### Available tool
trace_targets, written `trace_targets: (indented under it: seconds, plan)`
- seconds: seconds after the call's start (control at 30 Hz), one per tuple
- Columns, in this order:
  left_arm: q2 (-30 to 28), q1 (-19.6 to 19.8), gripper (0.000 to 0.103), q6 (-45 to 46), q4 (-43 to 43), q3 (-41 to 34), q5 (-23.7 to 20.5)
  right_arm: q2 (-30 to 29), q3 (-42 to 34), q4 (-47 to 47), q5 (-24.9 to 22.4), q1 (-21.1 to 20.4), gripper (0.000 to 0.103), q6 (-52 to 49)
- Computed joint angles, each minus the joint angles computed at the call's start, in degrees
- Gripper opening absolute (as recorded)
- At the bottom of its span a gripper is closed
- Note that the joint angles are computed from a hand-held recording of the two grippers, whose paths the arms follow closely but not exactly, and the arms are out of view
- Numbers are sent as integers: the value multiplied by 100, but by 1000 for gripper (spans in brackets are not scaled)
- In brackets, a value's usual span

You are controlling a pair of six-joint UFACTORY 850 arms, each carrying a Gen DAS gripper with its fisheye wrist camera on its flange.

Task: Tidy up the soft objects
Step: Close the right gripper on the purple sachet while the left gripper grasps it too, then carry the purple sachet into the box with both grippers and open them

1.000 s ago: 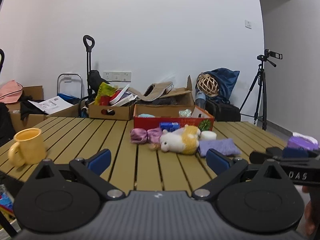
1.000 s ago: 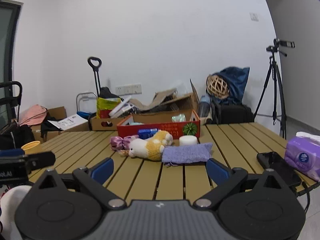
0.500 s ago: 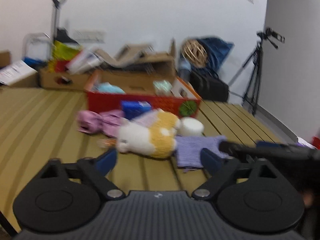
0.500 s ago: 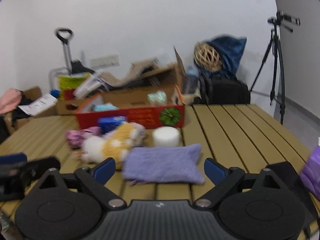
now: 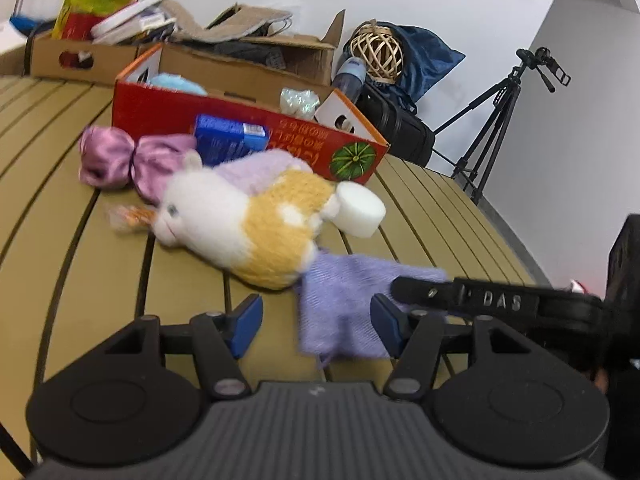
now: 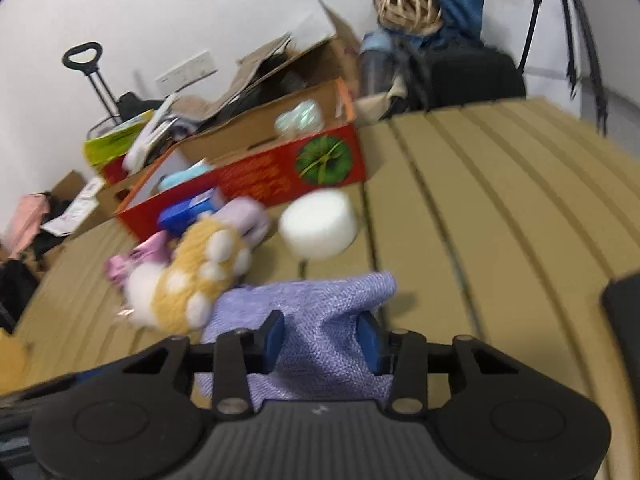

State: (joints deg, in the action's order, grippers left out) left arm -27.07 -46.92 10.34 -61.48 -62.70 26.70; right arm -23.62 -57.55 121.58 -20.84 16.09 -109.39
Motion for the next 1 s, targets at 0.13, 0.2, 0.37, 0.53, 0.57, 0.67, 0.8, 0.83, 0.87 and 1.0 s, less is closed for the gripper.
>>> trace_targets:
  seconds: [0.13,0.2,0.37,0.53,0.57,0.67,0.8,0.83,0.87,1.0]
  plan:
    - [-27,10,61,242,-357,-48,-67,209,165,-614,37,167,35,306]
    - [-26,46,61,159,-371,-40,-226,340,322,-475,70,216,35,124]
    - [-36,153,45,-928,738,12,-561,322,358,-85,-6,173,41,-100]
    - [-115,155,7,-1164,1303,-19,-637,238,392,40,-250,5,40,-80]
    - [-117,143,6,-1263,1451,-23,-620,265,413,48,-277,1,33,-119]
    - [-37,60,5,-1590,2101,43,-410,419,512,487,-162,104,23,-686]
    - [175,-116,5,-1144,1859,220,171,717,702,1296,-189,214,22,-1636]
    - [253,-140,5,-1083,1814,251,243,813,758,1430,-224,226,22,-1777]
    - [353,-151,5,-1125,1900,286,362,913,822,1539,-300,223,22,-1876]
    - [628,-46,5,-1273,2273,305,690,1075,741,1578,-819,121,22,-1761]
